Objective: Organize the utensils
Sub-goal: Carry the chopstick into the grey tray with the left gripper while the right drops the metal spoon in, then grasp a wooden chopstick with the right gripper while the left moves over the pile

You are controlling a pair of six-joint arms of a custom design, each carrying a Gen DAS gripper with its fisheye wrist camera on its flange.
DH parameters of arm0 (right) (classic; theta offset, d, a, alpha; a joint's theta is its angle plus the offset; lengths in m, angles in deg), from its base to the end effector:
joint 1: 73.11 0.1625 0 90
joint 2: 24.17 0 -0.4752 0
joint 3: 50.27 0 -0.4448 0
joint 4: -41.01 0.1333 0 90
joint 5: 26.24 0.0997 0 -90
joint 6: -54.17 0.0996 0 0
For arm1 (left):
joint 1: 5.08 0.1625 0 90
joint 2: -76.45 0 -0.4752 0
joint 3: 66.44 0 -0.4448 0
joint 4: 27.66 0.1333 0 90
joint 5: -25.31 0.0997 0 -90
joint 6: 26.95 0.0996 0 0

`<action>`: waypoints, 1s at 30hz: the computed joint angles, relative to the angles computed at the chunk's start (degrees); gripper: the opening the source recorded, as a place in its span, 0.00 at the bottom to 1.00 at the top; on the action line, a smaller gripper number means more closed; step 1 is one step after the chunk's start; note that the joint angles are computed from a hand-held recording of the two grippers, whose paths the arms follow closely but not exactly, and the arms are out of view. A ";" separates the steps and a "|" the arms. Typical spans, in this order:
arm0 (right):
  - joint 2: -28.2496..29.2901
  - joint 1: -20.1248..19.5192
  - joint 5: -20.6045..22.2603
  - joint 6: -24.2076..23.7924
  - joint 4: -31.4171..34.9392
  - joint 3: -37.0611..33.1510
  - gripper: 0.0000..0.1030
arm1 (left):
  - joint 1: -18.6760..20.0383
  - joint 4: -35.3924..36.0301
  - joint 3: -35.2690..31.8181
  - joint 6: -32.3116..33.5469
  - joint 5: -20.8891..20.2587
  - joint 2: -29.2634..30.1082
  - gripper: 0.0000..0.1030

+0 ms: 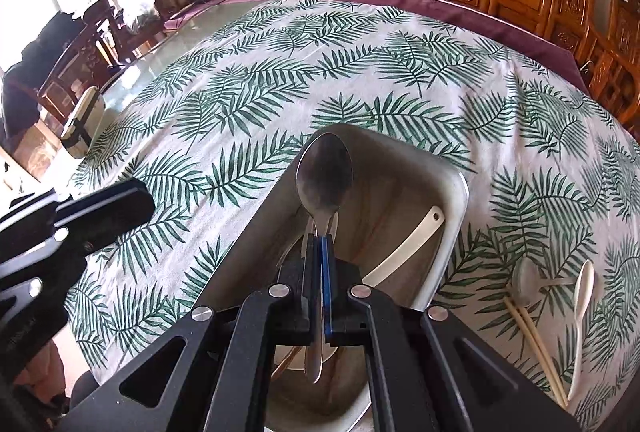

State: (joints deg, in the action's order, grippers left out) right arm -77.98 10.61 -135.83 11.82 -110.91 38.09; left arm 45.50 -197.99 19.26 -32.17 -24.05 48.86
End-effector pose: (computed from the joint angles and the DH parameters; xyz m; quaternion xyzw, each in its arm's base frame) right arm 0.0141 -0.7849 0.2563 0.2582 -0.9229 0.1444 0.2466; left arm -0.3403 -0.7261 -0.0273 0.2066 0.8992 -0.2966 0.2466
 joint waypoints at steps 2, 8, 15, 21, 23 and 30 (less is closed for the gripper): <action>-0.23 -0.18 0.71 0.00 0.27 0.22 0.04 | -0.05 -0.12 0.10 0.04 0.21 -0.05 0.06; -2.39 -0.82 3.06 -2.07 -0.34 1.82 0.04 | -0.33 -0.22 0.03 0.18 1.00 0.24 0.18; -7.59 -4.03 4.96 -6.21 -2.39 4.38 0.04 | -1.21 -0.16 -0.37 0.46 0.80 1.32 0.32; -10.36 -8.18 3.32 -9.80 -4.94 4.05 0.04 | -2.18 0.85 -1.46 -0.78 -1.13 3.02 0.42; -10.64 -9.40 3.07 -10.03 -4.83 3.38 0.07 | -2.59 1.14 -2.31 -0.73 -1.63 3.78 0.44; -10.41 -12.81 3.25 -11.68 -2.44 0.93 0.15 | -4.25 2.48 -5.54 0.10 -3.56 6.63 0.45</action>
